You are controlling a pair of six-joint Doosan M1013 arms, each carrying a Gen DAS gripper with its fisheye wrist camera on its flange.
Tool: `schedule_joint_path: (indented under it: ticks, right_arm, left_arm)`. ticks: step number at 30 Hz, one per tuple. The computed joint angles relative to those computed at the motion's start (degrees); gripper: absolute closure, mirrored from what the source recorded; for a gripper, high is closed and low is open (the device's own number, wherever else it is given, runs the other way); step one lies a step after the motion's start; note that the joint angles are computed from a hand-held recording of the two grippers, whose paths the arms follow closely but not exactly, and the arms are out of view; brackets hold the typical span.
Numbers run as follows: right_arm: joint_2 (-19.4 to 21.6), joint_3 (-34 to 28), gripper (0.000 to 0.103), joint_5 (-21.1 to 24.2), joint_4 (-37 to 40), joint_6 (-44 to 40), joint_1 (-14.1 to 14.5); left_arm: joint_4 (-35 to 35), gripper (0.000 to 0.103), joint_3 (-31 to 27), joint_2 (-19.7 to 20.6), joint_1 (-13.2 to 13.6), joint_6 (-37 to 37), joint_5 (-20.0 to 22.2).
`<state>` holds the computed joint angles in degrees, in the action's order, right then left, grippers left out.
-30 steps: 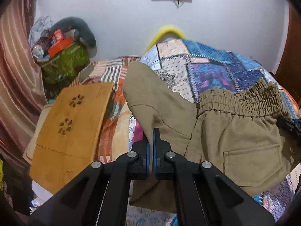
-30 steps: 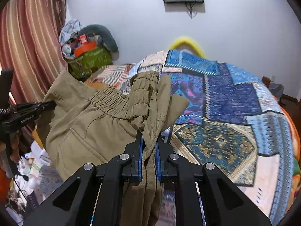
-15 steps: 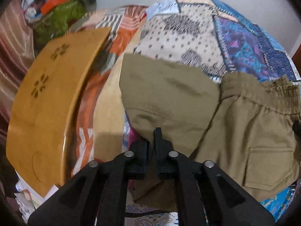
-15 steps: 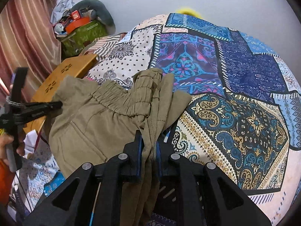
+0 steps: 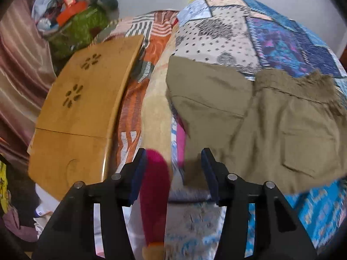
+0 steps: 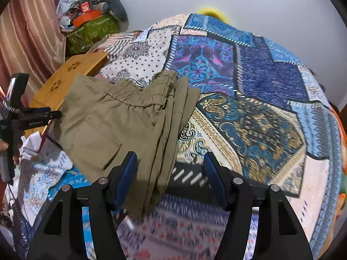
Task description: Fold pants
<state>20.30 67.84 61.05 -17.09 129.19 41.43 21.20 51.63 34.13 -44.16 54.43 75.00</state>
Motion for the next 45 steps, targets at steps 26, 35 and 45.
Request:
schedule_joint_path:
  ticks: [26,35,45]
  right_arm:
    - [-12.99,3.03,0.043,-9.05,-37.59,22.3,18.13]
    - [-14.54,5.4,0.043,-9.34,-50.36,30.79,24.13]
    - [-14.0,6.67,0.031,-5.95,-56.83,36.14,26.87]
  left_arm:
    - [32.36,0.051,13.48,-22.99,-21.8,-18.84,-18.0]
    - [44.39,0.05,19.29,-27.08,-27.82,-29.64,-18.6]
    - [50.85,0.012,23.34,-28.63,-30.08,-37.16,-17.67]
